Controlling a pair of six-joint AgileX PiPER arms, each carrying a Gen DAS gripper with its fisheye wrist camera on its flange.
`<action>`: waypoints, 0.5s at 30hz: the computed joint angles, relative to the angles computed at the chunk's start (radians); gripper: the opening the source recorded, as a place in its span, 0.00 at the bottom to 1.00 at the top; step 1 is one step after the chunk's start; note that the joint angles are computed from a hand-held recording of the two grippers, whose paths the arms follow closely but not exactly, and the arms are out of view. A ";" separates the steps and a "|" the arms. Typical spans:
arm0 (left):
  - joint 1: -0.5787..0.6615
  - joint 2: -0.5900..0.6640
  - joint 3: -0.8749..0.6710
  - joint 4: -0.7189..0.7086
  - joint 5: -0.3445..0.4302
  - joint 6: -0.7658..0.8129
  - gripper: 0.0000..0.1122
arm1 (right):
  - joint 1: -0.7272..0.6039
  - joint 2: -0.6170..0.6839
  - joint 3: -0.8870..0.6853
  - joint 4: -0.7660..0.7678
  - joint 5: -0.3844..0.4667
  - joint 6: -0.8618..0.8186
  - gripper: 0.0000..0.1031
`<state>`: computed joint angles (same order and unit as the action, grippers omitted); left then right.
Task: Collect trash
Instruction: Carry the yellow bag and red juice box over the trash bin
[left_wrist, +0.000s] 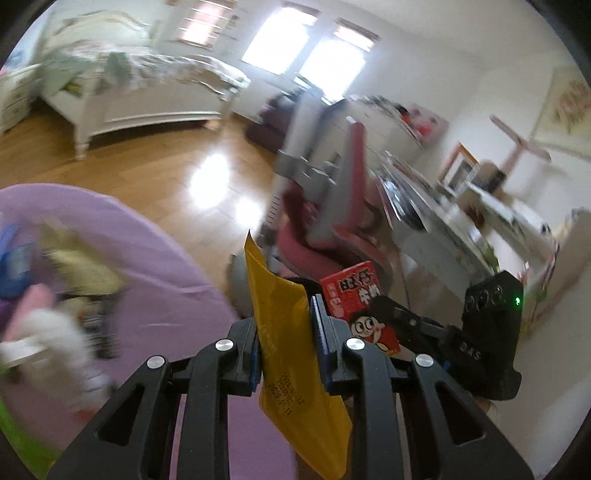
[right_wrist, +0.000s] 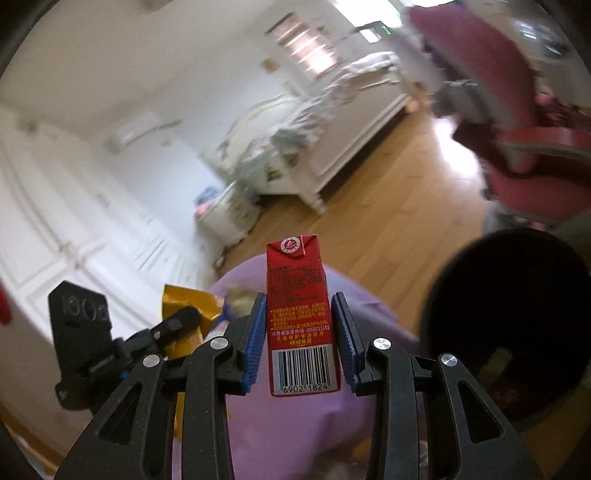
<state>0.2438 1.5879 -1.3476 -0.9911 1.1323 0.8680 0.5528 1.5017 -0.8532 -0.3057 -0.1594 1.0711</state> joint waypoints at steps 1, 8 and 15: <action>-0.046 0.010 0.002 0.006 -0.023 -0.006 0.21 | -0.029 -0.016 0.033 -0.006 -0.014 0.014 0.35; -0.267 0.110 -0.023 0.030 -0.133 -0.033 0.21 | -0.228 -0.079 0.240 -0.105 -0.130 0.120 0.35; -0.381 0.247 -0.098 0.085 -0.184 -0.092 0.21 | -0.381 -0.015 0.332 -0.222 -0.262 0.218 0.35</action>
